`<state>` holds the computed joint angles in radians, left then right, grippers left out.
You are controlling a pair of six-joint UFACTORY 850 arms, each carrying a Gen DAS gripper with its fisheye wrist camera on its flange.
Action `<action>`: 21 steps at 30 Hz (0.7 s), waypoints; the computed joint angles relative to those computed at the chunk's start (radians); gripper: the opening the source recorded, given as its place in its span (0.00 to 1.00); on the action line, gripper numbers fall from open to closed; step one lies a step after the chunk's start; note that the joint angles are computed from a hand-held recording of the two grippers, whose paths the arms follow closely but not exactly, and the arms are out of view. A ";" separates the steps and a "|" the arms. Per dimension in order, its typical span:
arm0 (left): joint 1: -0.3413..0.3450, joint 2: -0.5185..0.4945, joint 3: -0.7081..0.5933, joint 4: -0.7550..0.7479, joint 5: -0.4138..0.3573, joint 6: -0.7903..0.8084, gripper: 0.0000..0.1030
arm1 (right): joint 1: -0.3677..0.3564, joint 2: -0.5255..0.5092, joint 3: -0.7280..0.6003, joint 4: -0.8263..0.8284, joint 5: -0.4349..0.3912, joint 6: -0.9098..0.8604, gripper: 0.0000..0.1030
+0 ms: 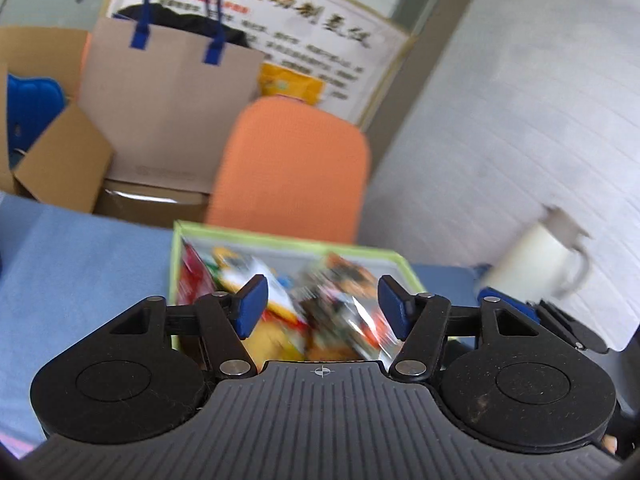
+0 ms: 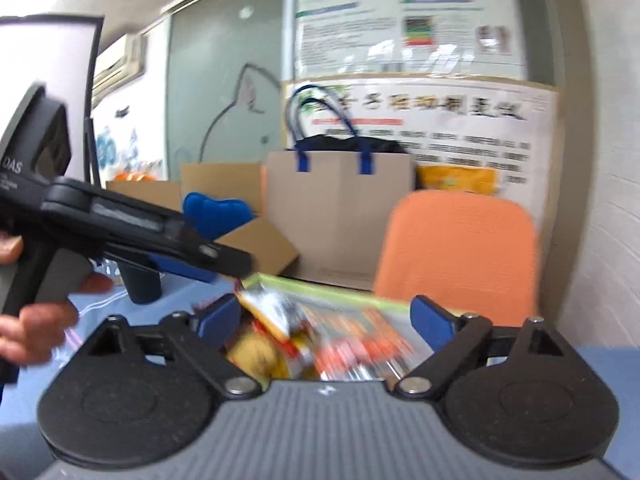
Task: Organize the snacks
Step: 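Carry the yellow snack into the green box and open the left gripper, then move the left gripper to the red-edged dried meat bag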
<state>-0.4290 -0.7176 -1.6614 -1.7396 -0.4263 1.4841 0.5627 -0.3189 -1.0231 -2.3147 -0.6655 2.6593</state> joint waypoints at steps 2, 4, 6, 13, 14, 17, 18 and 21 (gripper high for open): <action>-0.006 0.043 0.084 -0.026 -0.049 0.061 0.48 | 0.044 0.053 0.091 0.163 -0.038 -0.040 0.89; -0.022 0.058 0.128 0.030 -0.098 0.040 0.49 | 0.085 0.077 0.148 0.319 -0.042 -0.082 0.90; -0.048 0.039 0.121 0.140 -0.150 -0.034 0.48 | 0.124 0.083 0.190 0.425 -0.050 -0.077 0.90; -0.146 -0.101 -0.065 0.488 -0.228 -0.351 0.43 | 0.123 0.053 0.216 0.465 0.021 -0.071 0.89; -0.157 -0.124 -0.100 0.535 -0.240 -0.397 0.40 | 0.115 0.052 0.219 0.440 0.034 -0.058 0.89; -0.181 -0.180 -0.180 0.634 -0.265 -0.505 0.37 | 0.079 0.042 0.218 0.374 0.096 -0.029 0.89; -0.187 -0.202 -0.209 0.675 -0.271 -0.558 0.36 | 0.070 0.035 0.215 0.349 0.109 -0.021 0.89; -0.196 -0.225 -0.236 0.706 -0.274 -0.593 0.34 | 0.063 0.019 0.200 0.323 0.118 -0.039 0.90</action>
